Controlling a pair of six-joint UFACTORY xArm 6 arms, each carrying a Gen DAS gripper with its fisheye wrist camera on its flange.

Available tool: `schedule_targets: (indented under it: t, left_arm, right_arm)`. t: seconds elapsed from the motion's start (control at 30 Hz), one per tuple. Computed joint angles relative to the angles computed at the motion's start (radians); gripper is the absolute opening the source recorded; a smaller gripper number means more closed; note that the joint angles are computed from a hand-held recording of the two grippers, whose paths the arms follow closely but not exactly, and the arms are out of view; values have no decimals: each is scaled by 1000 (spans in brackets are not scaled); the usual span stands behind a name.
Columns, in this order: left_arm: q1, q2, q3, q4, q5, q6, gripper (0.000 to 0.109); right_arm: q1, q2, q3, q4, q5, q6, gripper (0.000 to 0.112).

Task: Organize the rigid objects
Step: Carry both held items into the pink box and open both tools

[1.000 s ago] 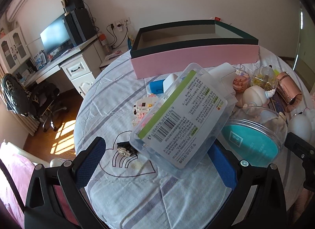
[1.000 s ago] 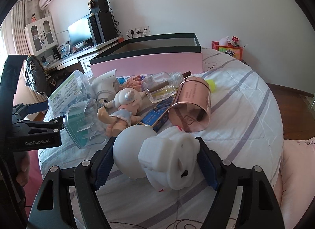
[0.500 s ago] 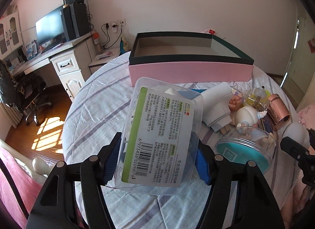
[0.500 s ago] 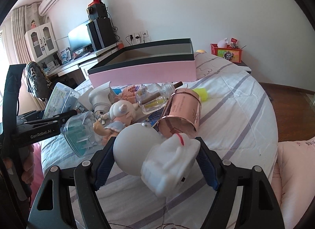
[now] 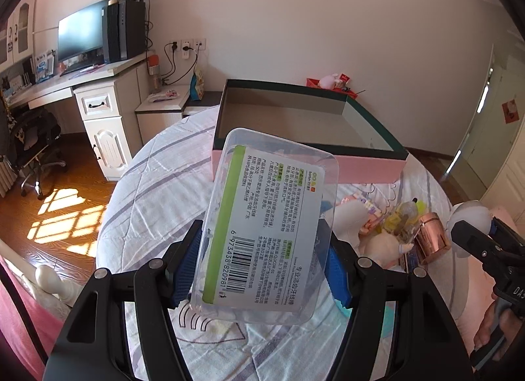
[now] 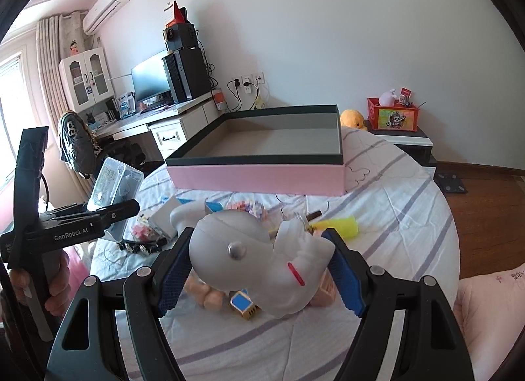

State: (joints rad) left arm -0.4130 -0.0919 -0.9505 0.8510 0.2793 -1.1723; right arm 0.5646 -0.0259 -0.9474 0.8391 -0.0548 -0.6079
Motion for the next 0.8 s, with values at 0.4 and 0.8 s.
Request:
schedule_targets:
  t: [0.4, 0.8]
  left_arm:
    - [25, 378, -518, -379, 109, 486, 67]
    - [38, 589, -758, -543, 261, 628, 66]
  right_arm:
    - [-126, 363, -539, -553, 227, 433, 78]
    - [-155, 655, -937, -700, 524, 638, 78]
